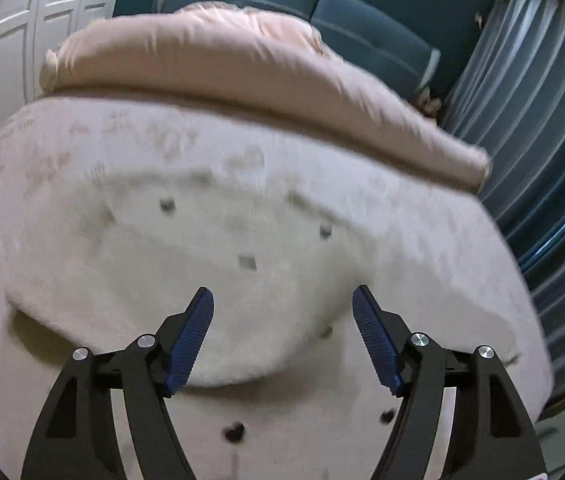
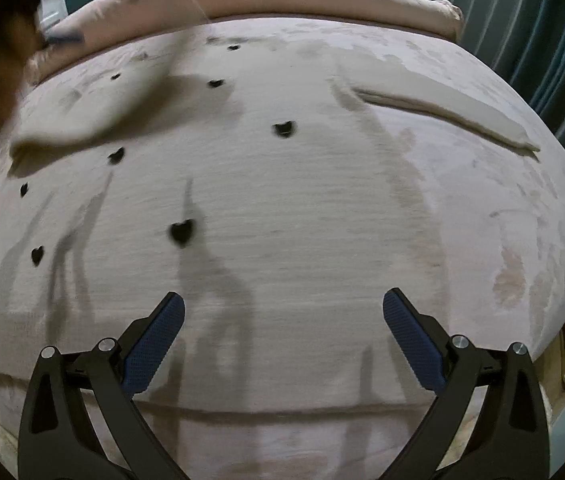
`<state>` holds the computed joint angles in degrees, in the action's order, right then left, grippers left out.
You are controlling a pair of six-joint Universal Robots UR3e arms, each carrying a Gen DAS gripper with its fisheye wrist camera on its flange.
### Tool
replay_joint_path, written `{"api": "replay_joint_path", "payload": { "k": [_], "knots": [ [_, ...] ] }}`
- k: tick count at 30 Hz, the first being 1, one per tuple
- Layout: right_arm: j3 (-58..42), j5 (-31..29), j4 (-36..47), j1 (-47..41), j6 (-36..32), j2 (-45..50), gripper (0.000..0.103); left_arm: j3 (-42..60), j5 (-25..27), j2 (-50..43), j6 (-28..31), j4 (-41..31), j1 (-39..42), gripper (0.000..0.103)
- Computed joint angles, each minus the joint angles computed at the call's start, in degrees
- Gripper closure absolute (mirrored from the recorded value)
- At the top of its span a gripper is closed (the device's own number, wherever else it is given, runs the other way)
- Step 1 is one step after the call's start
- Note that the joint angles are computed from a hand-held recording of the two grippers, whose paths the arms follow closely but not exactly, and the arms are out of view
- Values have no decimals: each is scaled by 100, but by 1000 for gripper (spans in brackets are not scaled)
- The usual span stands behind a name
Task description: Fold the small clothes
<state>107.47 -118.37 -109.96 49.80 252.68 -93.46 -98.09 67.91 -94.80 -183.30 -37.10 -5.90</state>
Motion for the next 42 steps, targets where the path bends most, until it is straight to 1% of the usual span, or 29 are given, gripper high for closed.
{"api": "replay_joint_path", "payload": {
  "k": [1, 2, 3, 4, 6, 8, 10, 13, 14, 15, 18, 20, 21, 22, 23, 24, 25, 26, 28, 29, 32, 33, 34, 35, 36, 37, 38, 39, 42],
  "knots": [
    [179, -23, -34, -55, -50, -203, 6, -212, 293, -63, -36, 209, -165, 34],
    [360, -25, -120, -148, -166, -400, 6, -331, 383, -79, -47, 273, -192, 33],
    [501, 16, -265, -277, -328, -532, 6, -555, 374, 9, -53, 292, -129, 32],
    [763, 114, -555, -491, -614, -779, 6, -818, 199, 174, -30, 173, 161, 32],
    [1249, 378, -1267, -1031, -1297, -1208, 6, -873, 107, 146, -182, 164, 484, 30],
    [1623, 933, -2160, -1794, -2145, -1413, 6, -1284, 17, 404, -165, 113, 1184, 30],
    [1908, 1753, -3160, -2725, -2913, -1383, 6, -1479, -159, 540, -103, -118, 1899, 30],
    [1984, 3038, -4351, -3815, -3480, -737, 7, -1524, -565, 511, -142, -495, 2762, 30],
    [1813, 3360, -4602, -4057, -3532, -299, 8, -1568, -683, 536, -120, -556, 2977, 30],
    [1569, 3449, -4689, -4127, -3539, 113, 9, -1584, -804, 501, -80, -595, 3188, 30],
    [615, 3665, -4615, -4236, -3525, 1399, 36, -1547, -906, 377, -20, -671, 3408, 31],
    [101, 3621, -4605, -4225, -3491, 1901, 47, -1400, -948, 181, -10, -656, 3361, 37],
    [-367, 3550, -4430, -4187, -3591, 2160, 74, -1332, -952, 106, -16, -591, 3317, 58],
    [-603, 3636, -4314, -4254, -3701, 2240, 92, -1158, -990, -55, 17, -541, 3234, 67],
    [-730, 3747, -4391, -4309, -3712, 2228, 94, -952, -975, -193, -26, -557, 3150, 84],
    [-814, 3776, -4669, -4328, -3717, 2192, 95, -842, -994, -280, -98, -483, 3091, 87],
    [-961, 3601, -4966, -4248, -3847, 2058, 95, -804, -1006, -304, -197, -284, 3047, 88],
    [-1030, 3408, -5233, -4154, -3960, 1966, 95, -754, -923, -403, -278, -82, 2973, 91],
    [-867, 3287, -6130, -4124, -4170, 1886, 95, -761, -690, -442, -326, 237, 2800, 92],
    [-877, 3119, -6187, -4123, -4236, 1995, 95, -740, -571, -511, -326, 291, 2717, 92],
    [-1618, 3022, -4550, -4426, -4106, 3042, 95, -640, -140, -857, -348, 348, 2403, 92],
    [-1703, 3016, -4394, -4463, -4088, 3234, 95, -621, 25, -959, -354, 395, 2297, 92],
    [-1547, 3024, -4628, -4476, -4028, 3245, 95, -648, 222, -1042, -372, 501, 2188, 92],
    [-1204, 3140, -5255, -4494, -4009, 3138, 95, -739, 332, -1068, -376, 693, 2130, 92],
    [-1023, 3122, -5574, -4467, -4007, 3067, 94, -826, 497, -1091, -374, 930, 2043, 90],
    [-1082, 2912, -5471, -4398, -4135, 3142, 93, -880, 619, -1091, -375, 1046, 1980, 89],
    [-1379, 2781, -4971, -4364, -4265, 3325, 92, -906, 725, -1108, -387, 1138, 1919, 87],
    [-1454, 2883, -4741, -4401, -4420, 3446, 92, -937, 896, -1124, -427, 1260, 1829, 86],
    [-883, 2932, -5052, -4461, -4256, 2877, 80, -1040, 1176, -1112, -394, 1504, 1678, 86]
  ]
}}
